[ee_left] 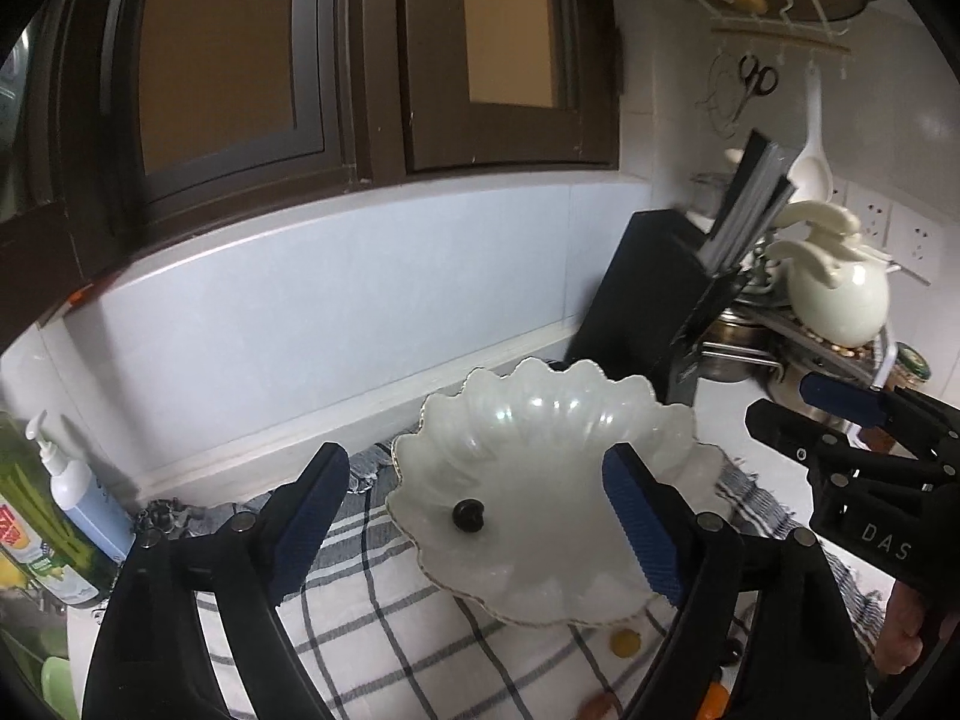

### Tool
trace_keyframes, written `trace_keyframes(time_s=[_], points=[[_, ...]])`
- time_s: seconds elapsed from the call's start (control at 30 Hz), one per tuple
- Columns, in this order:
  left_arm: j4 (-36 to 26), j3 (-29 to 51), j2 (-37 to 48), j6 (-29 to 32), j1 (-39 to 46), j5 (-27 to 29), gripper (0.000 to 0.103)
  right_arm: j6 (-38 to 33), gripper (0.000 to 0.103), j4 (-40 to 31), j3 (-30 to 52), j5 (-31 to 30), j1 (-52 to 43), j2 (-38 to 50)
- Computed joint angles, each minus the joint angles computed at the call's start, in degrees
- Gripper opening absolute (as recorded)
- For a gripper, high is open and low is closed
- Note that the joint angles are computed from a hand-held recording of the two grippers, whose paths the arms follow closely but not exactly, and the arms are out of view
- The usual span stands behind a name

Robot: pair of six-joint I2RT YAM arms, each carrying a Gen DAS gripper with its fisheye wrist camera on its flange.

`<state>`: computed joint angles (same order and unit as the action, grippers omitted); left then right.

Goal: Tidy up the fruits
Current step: 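Open the left tool over the bowl while the right tool releases the date inside, then move the left tool back toward a tangerine while the right tool approaches the other tangerine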

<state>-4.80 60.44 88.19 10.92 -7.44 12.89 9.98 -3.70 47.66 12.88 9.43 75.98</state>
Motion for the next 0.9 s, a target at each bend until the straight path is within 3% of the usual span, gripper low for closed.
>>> trace_keyframes(time_s=[0.47, 0.9], points=[[-1.2, -10.7, -15.9, 4.0, 2.2, 5.9, 0.089, 4.6, 0.056, -8.5, -8.6, 7.7, 6.4, -19.4], [-7.6, -17.3, -25.3, 9.0, 5.4, 13.1, 0.089, 12.3, 0.056, -20.9, -12.4, 21.6, 18.7, -31.8]])
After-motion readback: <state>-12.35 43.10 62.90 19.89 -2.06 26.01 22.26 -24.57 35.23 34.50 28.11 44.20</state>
